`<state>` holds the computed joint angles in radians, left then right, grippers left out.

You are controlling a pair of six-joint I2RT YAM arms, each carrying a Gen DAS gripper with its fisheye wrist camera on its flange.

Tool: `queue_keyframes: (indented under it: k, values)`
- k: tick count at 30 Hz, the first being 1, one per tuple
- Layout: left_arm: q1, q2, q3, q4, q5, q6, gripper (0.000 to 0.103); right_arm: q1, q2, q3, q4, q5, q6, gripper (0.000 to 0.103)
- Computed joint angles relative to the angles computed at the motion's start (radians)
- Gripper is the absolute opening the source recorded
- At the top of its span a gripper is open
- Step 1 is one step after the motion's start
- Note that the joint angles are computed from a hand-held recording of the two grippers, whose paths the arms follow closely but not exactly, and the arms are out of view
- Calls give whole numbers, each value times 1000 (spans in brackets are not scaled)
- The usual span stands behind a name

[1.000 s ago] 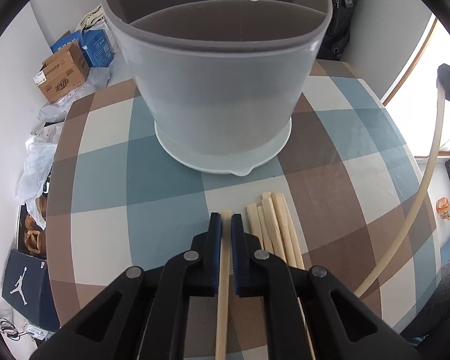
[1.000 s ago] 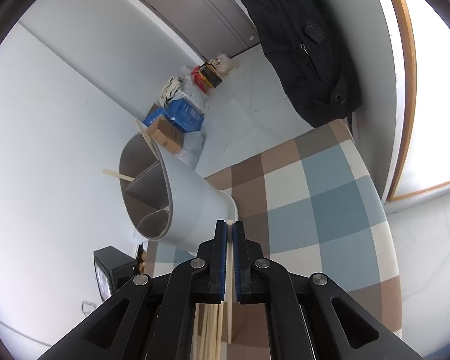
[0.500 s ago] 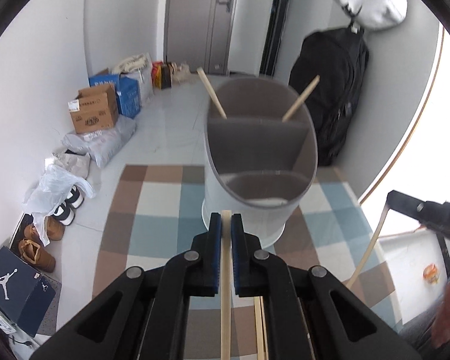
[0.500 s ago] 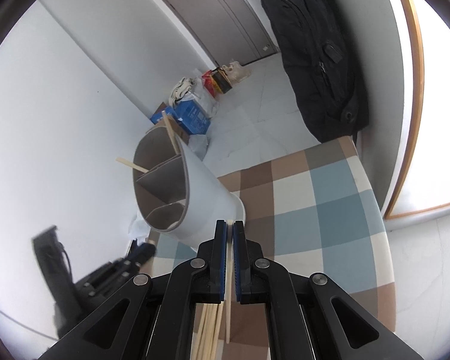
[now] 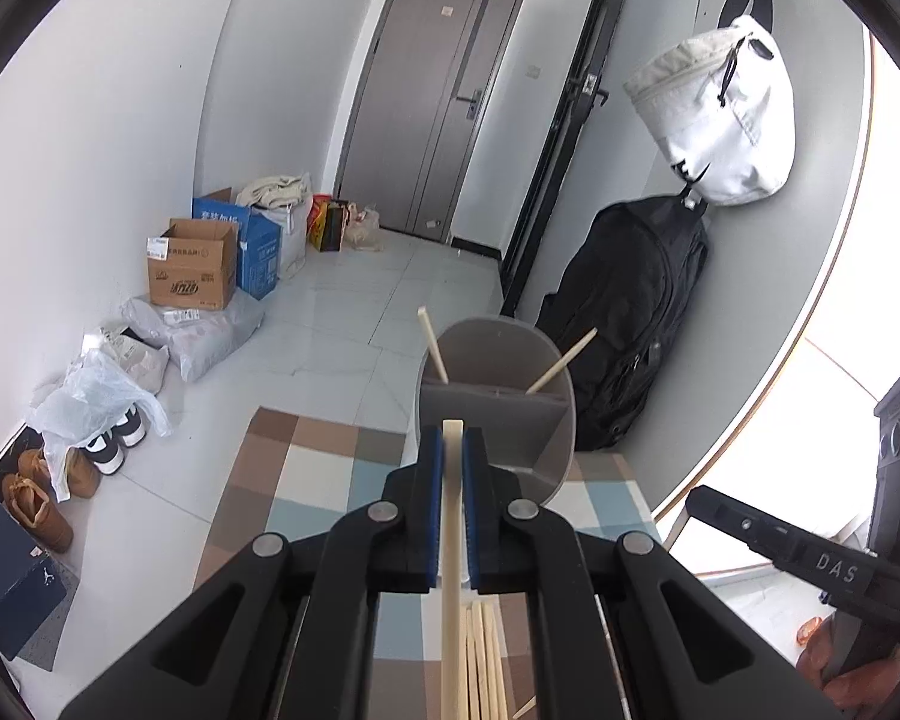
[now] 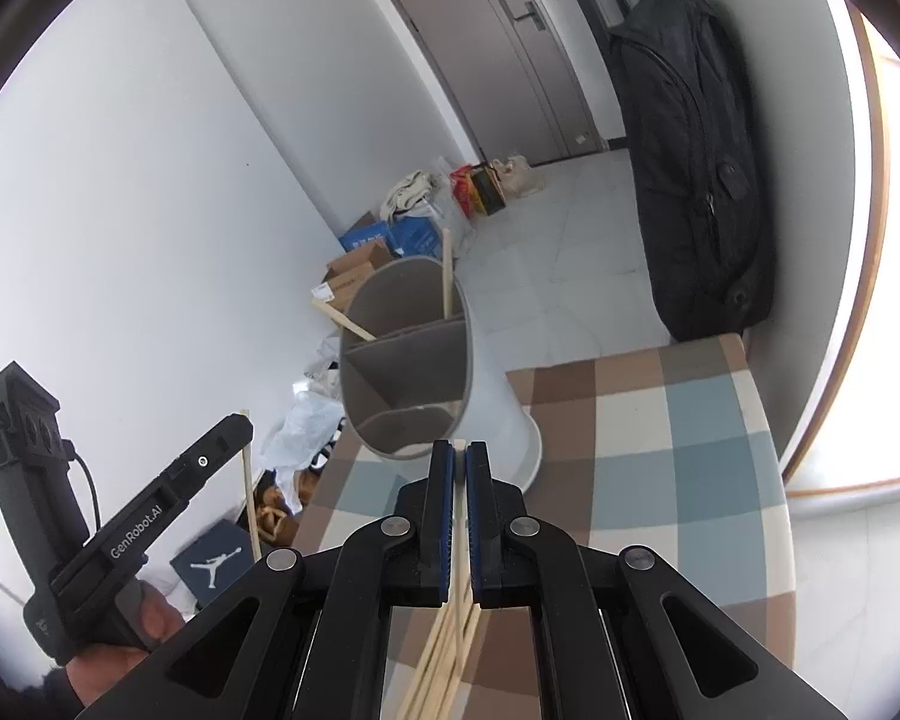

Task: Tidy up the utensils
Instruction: 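Lift both held chopsticks upright and carry them over the caddy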

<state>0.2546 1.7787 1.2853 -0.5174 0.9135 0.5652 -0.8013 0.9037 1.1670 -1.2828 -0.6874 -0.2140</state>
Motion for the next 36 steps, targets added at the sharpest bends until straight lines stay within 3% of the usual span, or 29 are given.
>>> queue_keyframes:
  k: [12,22,25,31,36]
  values:
    - [-23,-14,94,55,60,-185,2,77,68,189,-13,37,82,3]
    - [-111,91,387,-80,7,-265,2,171,322,572,-40,73,189,3]
    - [-141,124,452,-63,-1,-293,2,195,408,683,-18,95,224,3]
    - [-195,174,483,68,-8,-367,2,259,572,876,24,140,284,3]
    - [-217,227,495,175,-9,-423,2,300,632,904,96,178,317,3]
